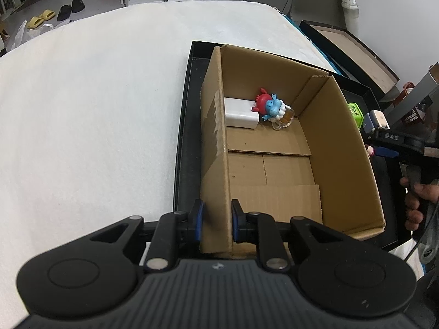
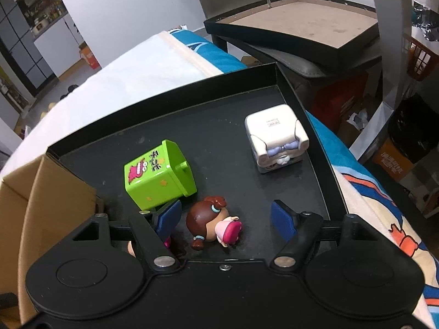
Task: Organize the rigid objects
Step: 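Move the right gripper back over the tray toward the brown-haired doll, then close the right gripper on the brown-haired doll figure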
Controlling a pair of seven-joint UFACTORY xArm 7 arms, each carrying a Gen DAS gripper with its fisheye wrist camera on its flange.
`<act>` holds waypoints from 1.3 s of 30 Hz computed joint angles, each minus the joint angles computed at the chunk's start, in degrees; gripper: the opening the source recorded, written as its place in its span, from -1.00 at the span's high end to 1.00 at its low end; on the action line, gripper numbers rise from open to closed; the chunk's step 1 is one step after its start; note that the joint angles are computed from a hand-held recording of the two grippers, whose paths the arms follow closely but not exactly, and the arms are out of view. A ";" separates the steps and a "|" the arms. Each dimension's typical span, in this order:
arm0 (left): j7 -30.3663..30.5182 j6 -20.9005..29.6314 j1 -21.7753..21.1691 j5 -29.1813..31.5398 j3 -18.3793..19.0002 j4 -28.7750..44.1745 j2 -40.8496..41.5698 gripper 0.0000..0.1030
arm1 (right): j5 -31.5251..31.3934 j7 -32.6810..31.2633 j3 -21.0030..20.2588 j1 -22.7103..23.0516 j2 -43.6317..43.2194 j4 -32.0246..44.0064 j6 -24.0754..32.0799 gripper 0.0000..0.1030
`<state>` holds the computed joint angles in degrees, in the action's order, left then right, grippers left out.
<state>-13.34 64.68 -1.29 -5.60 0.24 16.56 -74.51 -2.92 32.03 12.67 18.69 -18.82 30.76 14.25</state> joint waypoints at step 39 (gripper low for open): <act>1.07 1.62 -0.30 -0.21 0.36 0.31 -1.76 0.63 | 1.70 -3.92 0.86 4.06 -14.50 -1.99 12.84 0.15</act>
<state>-12.26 66.30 -1.59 -5.81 0.59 16.87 -76.27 -1.22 28.11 13.53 22.75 -33.32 28.77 27.09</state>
